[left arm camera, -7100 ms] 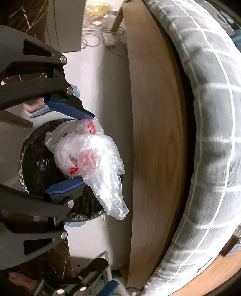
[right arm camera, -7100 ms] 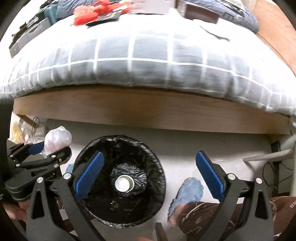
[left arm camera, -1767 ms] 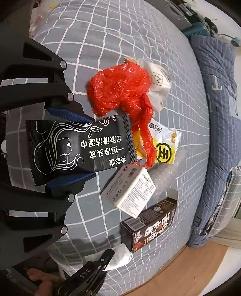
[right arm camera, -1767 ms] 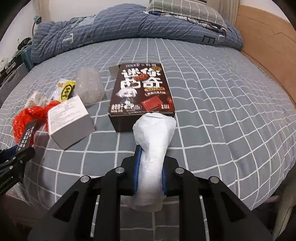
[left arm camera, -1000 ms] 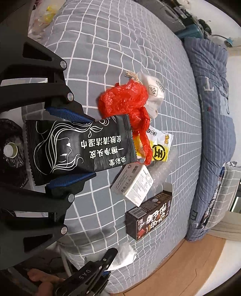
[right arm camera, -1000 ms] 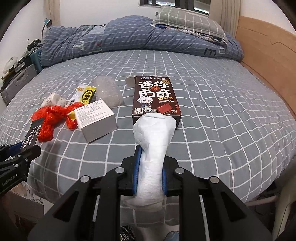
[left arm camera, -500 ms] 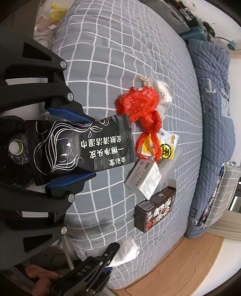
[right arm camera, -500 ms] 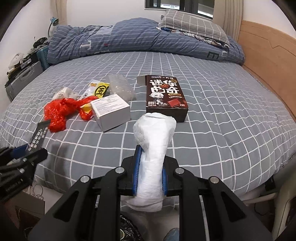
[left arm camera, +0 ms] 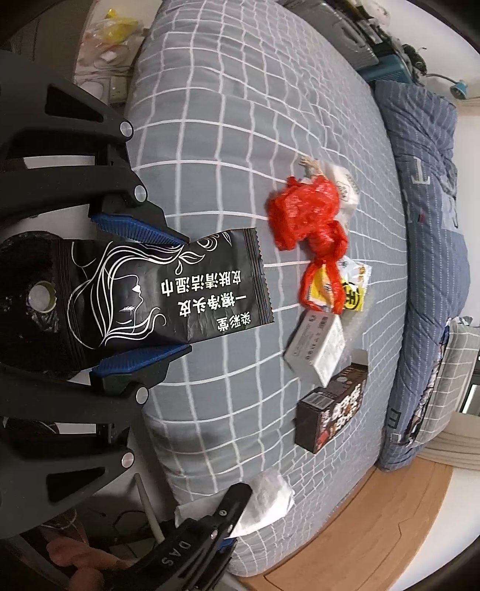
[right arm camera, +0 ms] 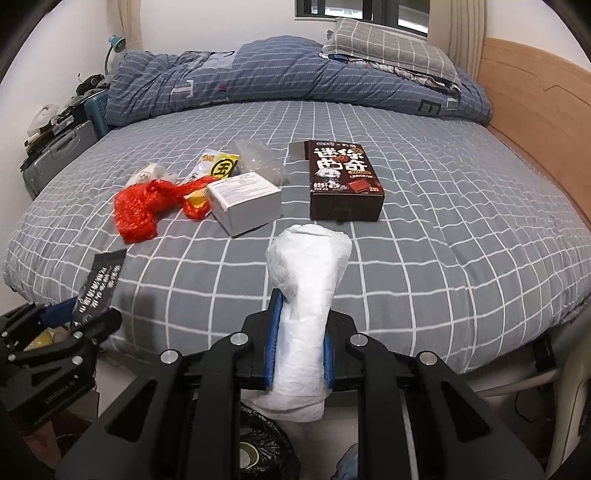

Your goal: Collect trash

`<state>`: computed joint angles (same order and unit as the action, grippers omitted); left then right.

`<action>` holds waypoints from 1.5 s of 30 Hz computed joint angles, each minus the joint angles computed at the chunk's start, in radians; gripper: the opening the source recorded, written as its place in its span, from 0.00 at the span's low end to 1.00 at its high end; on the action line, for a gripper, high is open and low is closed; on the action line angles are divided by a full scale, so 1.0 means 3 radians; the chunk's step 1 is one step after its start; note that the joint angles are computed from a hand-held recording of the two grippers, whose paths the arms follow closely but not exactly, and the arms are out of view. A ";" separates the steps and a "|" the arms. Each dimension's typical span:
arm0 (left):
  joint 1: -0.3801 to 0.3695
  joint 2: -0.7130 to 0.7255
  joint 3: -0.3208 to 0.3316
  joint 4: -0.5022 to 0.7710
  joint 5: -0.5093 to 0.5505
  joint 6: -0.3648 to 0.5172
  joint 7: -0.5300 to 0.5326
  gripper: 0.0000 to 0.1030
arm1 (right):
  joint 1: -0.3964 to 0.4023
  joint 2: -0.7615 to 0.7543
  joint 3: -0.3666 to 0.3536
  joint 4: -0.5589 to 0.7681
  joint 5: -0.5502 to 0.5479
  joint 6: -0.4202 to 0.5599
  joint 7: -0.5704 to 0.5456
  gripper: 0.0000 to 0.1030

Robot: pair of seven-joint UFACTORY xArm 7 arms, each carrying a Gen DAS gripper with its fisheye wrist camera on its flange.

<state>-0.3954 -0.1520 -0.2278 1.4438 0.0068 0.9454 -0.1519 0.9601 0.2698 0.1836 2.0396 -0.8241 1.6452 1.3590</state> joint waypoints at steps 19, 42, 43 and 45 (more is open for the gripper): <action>0.0042 -0.0492 0.0032 -0.0548 -0.0193 -0.0013 0.0025 0.49 | 0.0219 0.0042 0.0083 -0.0062 0.0126 -0.0112 0.0195 0.18; 0.0087 -0.1172 0.0062 -0.1183 -0.0399 0.0307 0.0100 0.49 | 0.0518 0.0193 0.0127 -0.0028 0.0403 0.0087 0.0521 0.18; 0.0080 -0.1198 0.0065 -0.1210 -0.0410 0.0329 0.0111 0.49 | 0.0531 0.0209 0.0126 -0.0008 0.0408 0.0097 0.0528 0.18; 0.0073 -0.1250 0.0067 -0.1264 -0.0427 0.0362 0.0120 0.49 | 0.0550 0.0216 0.0122 -0.0009 0.0427 0.0093 0.0552 0.18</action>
